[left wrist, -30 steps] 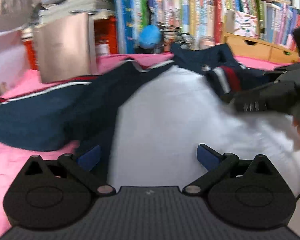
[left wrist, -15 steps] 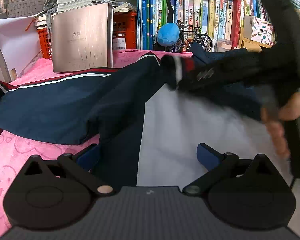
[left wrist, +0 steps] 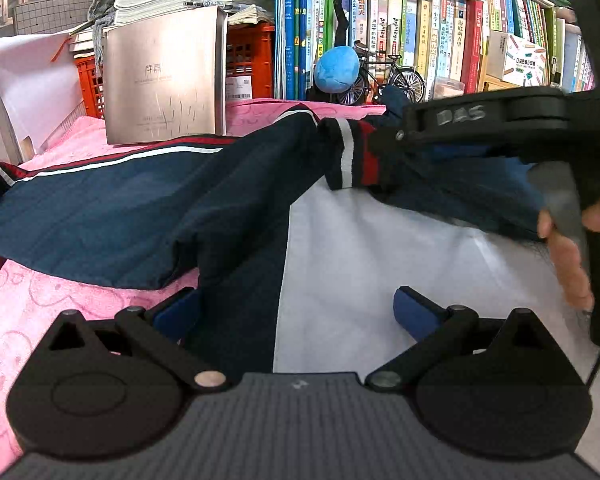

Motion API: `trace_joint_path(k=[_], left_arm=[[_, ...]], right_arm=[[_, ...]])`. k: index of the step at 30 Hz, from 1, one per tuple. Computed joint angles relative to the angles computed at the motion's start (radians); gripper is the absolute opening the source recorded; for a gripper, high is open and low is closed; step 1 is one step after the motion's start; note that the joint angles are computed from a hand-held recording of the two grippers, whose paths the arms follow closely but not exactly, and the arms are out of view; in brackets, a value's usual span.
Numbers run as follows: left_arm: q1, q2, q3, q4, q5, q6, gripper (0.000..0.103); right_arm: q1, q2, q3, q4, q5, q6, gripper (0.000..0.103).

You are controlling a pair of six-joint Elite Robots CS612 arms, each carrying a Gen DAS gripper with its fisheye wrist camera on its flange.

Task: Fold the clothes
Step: 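Lay the navy sleeve across the white front and open the right tool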

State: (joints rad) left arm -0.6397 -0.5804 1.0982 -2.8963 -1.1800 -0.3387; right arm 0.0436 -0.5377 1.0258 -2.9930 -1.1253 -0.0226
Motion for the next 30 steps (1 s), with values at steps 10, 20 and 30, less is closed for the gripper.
trace_joint_path(k=[10, 20, 30], left_arm=[[0.005, -0.004, 0.001, 0.006, -0.010, -0.004, 0.103], [0.014, 0.082, -0.238, 0.096, 0.064, 0.138, 0.103], [0.005, 0.253, -0.530, 0.302, 0.153, 0.214, 0.103]], right_arm=[[-0.019, -0.006, -0.002, 0.102, 0.184, -0.094, 0.073], [-0.003, -0.080, 0.178, -0.128, -0.394, -0.199, 0.085], [-0.034, -0.066, 0.155, -0.029, -0.339, -0.014, 0.103]])
